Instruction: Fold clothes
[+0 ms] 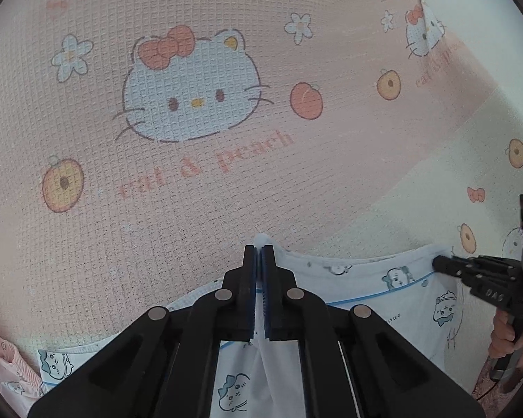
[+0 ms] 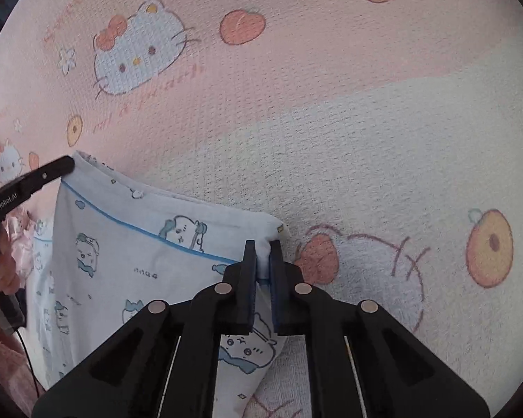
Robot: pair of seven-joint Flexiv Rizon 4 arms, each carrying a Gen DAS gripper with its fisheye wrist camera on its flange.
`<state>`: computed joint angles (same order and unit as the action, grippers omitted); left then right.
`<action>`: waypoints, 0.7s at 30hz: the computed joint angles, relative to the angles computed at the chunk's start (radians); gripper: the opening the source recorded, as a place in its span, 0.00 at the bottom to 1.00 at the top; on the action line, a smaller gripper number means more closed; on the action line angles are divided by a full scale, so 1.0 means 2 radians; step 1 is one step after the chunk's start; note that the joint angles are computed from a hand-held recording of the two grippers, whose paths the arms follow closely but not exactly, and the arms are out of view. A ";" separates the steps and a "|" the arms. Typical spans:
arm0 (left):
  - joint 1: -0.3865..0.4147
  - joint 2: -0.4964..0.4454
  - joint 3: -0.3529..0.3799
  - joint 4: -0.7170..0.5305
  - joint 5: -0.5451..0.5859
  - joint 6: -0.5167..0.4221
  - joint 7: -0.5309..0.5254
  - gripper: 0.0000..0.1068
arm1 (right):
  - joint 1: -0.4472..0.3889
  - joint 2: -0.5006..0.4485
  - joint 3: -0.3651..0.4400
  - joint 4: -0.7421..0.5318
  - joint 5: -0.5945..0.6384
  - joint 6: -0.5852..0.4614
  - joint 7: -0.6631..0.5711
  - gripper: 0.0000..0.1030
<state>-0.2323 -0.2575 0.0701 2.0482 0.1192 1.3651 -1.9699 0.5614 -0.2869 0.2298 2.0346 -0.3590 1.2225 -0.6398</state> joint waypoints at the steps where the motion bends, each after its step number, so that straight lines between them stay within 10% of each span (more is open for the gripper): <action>1: 0.011 -0.003 -0.014 0.001 -0.015 0.008 0.019 0.03 | 0.010 0.021 -0.017 0.020 -0.026 0.016 0.034 0.04; 6: 0.012 -0.053 -0.029 -0.037 -0.047 0.004 0.069 0.03 | -0.017 0.086 -0.013 0.077 -0.056 0.041 0.090 0.05; 11: -0.012 -0.099 -0.006 -0.094 -0.040 -0.057 0.061 0.07 | -0.017 0.030 -0.002 0.012 0.019 -0.061 0.053 0.23; 17: -0.017 0.010 0.013 -0.028 -0.028 -0.060 0.027 0.29 | -0.001 0.070 -0.023 0.044 -0.135 -0.086 0.159 0.34; 21: -0.031 0.130 0.027 0.035 0.058 -0.161 -0.067 0.32 | -0.016 0.098 0.035 0.028 0.015 -0.089 0.059 0.34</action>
